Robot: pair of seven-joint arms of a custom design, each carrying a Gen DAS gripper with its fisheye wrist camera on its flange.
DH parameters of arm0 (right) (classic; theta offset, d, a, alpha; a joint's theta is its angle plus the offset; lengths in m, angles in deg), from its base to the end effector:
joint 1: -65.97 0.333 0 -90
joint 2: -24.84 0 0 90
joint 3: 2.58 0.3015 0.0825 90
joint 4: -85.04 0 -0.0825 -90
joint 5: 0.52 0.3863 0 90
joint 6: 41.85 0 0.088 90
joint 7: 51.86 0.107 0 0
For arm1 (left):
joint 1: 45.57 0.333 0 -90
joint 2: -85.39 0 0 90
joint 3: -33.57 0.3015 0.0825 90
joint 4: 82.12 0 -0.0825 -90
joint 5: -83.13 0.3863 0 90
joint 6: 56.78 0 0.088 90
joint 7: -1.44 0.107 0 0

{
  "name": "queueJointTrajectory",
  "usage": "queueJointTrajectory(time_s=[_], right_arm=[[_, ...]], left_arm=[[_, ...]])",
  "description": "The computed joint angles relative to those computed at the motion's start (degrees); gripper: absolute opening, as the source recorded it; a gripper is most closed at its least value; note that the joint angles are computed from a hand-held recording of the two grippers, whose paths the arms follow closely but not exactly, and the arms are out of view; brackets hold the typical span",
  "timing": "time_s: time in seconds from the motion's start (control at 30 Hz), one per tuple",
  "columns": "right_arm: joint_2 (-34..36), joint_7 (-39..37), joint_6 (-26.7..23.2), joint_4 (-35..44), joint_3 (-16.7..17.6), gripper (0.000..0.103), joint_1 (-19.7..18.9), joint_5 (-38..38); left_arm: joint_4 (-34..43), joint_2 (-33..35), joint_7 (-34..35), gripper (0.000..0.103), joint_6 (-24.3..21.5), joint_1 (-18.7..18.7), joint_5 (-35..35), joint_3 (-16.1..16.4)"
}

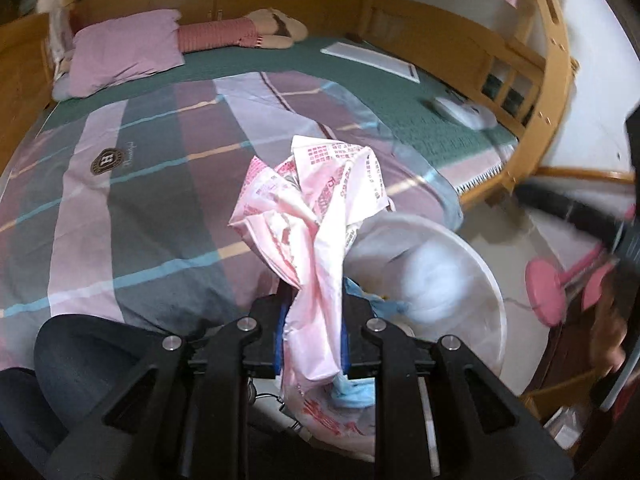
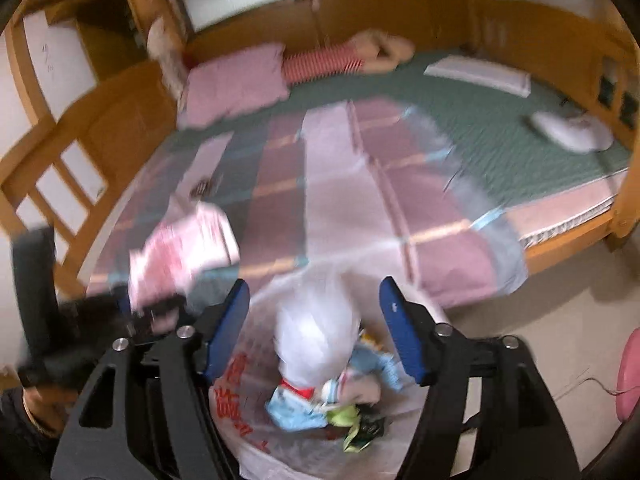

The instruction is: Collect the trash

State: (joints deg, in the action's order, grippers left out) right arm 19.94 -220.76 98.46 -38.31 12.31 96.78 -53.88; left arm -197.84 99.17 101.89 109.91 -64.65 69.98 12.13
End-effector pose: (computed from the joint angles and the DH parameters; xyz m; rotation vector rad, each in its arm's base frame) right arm 0.3880 0.4002 0.4610 -1.4065 1.9740 -0.6194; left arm 0.4996 -0.3928 0.3996 -1.2646 2.5310 -0.9844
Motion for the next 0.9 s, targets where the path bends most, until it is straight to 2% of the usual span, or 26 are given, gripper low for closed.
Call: queueJointTrajectory(time_s=[0.13, 0.2, 0.27, 0.33, 0.37, 0.4, 0.47, 0.53, 0.6, 0.63, 0.7, 0.8, 0.83, 0.9], right_arm=[[-2.9, 2.3, -3.1, -1.1, 1.1, 0.072, 0.0, -2.8], [-3.6, 2.5, -4.8, -1.2, 1.9, 0.072, 0.0, -3.7], [-4.2, 3.1, -5.1, -1.5, 2.2, 0.073, -0.1, -4.3], [-4.8, 4.3, -4.1, -2.3, 2.2, 0.073, -0.4, -4.7], [-5.1, 5.0, -3.6, -2.6, 2.3, 0.073, -0.6, -4.8], [-5.2, 5.5, -3.5, -2.8, 2.3, 0.073, -0.8, -4.7], [-5.2, 6.5, -5.1, -2.6, 2.9, 0.073, -0.9, -4.5], [-4.5, 6.8, -7.9, -1.4, 3.5, 0.081, -0.6, -4.1], [-3.1, 7.7, -11.1, 0.4, 4.2, 0.086, 0.1, -4.8], [-2.4, 7.5, -12.0, 1.3, 4.3, 0.087, 0.6, -5.5], [-0.5, 5.4, -14.0, 3.8, 4.4, 0.090, 2.0, -6.7], [2.0, 2.4, -16.1, 7.0, 3.7, 0.092, 4.0, -7.3], [2.6, 1.6, -16.4, 7.8, 3.4, 0.095, 4.6, -7.0], [3.7, 0.7, -16.9, 9.0, 2.8, 0.097, 5.7, -7.7]], left_arm=[[-0.5, -0.7, 1.7, 0.025, -0.4, -0.8, 0.7, -0.7], [-1.0, -1.2, 2.0, 0.035, -0.2, -1.5, 1.3, -0.7], [-1.5, -1.6, 0.8, 0.050, 0.0, -2.8, 3.3, 0.3], [-1.8, -2.0, 0.0, 0.055, 0.0, -3.4, 4.7, 0.7], [-1.8, -2.1, 0.1, 0.063, -0.1, -3.4, 4.8, 0.6], [-2.1, -2.4, -0.2, 0.068, 0.2, -3.6, 5.3, 0.8], [-3.3, -3.5, -3.8, 0.072, 2.1, -5.1, 8.9, 2.7], [-4.3, -4.7, -11.3, 0.077, 3.8, -7.4, 15.7, 6.2], [-5.2, -6.6, -28.0, 0.083, 5.2, -11.9, 30.4, 13.1], [-5.3, -7.4, -34.2, 0.086, 5.4, -12.7, 35.9, 15.0], [-5.3, -9.5, -51.0, 0.090, 5.2, -14.5, 51.1, 19.1], [-4.7, -12.5, -70.7, 0.096, 2.8, -13.8, 69.9, 20.2], [-4.6, -13.5, -74.9, 0.098, 1.7, -13.1, 73.9, 19.8], [-4.7, -14.8, -77.8, 0.099, 0.2, -11.8, 76.5, 18.4]])
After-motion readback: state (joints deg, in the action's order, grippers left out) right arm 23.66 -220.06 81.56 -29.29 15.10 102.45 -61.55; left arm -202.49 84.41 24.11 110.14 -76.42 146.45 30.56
